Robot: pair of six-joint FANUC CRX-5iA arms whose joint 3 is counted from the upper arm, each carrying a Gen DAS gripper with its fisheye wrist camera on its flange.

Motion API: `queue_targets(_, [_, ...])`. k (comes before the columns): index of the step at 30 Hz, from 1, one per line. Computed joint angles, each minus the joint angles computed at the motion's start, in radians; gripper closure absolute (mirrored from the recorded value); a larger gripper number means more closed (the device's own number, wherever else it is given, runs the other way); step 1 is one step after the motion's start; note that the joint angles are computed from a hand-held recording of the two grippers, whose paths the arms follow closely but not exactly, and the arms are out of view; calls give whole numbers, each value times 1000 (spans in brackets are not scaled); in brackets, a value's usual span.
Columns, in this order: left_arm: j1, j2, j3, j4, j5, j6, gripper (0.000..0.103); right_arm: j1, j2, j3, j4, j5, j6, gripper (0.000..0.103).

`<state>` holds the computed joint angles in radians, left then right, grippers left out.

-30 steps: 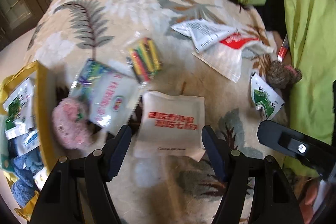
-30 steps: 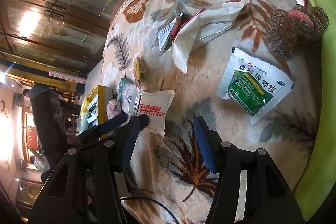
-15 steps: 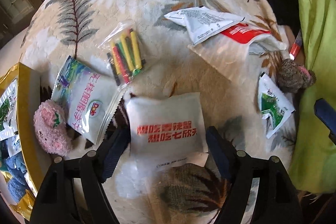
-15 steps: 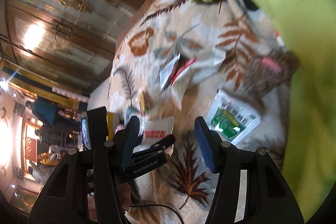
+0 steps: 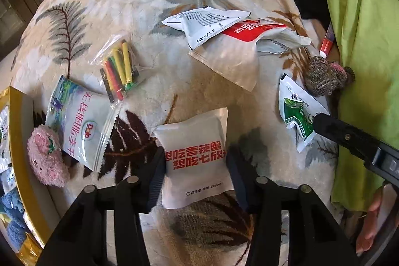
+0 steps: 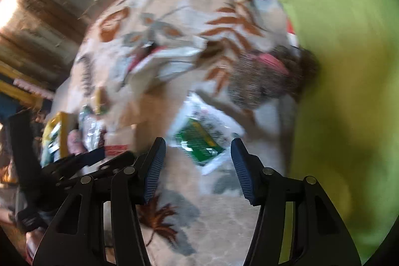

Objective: Organize soft objects
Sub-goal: 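Grasp the white red-text snack packet with the left gripper while the right grasps the green medicine sachet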

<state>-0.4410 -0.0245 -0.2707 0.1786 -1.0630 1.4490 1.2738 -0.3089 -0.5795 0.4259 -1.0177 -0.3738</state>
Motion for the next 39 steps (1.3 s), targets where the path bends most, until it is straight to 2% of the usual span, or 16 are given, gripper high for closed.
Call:
queue_targets(2, [2,-8,-11,16,6,5,62,-2,-26,-35,-3,28,-63,48])
queue_targets(4, [11,-12,-15,26,1,5,78,-8,-43,-72,18,76,-126,48])
queue_targets(6, [30,-12,-16,40,-15,-16,77,-24,-49,-109,53,149,-189,47])
queue_targets(7, [42,-3,-19,50,-7,-27,77,-34,-42,-112,55,172,-199,40])
queue_targets(9, [57,-16,-31,55,-11,-35,77,-54,5,-78,45,164,-171,33])
queue_targets(12, [49,-6,-23,49,-11,-14,73,-76,94,28,-26,76,-25,31])
queue_targets(14, [43,-2,-20,46,-18,-20,58,-88,146,94,-77,9,101,32])
queue_targets(15, [34,9,-15,47,-19,-23,53,-85,151,99,-76,-2,124,36])
queue_targets(17, [10,16,-9,40,-19,-24,35,-70,147,94,-63,-34,119,54])
queue_targets(19, [-18,20,5,3,-14,11,34,-52,89,33,-25,15,47,61])
queue_targets(21, [-25,23,6,0,-6,37,37,-36,43,-10,3,36,-16,61])
queue_targets(22, [-27,23,8,5,-4,31,55,-28,22,-32,18,51,-49,61])
queue_targets(23, [-32,28,16,1,-11,20,65,-21,5,-47,24,59,-67,61])
queue_targets(27, [-42,35,24,18,-15,-20,76,-2,-17,-65,28,77,-93,61])
queue_targets(29, [-33,29,2,73,-4,-57,90,10,-26,-73,38,82,-119,61])
queue_targets(39, [92,-79,-86,144,-28,-110,95,38,-12,-39,97,118,-99,61])
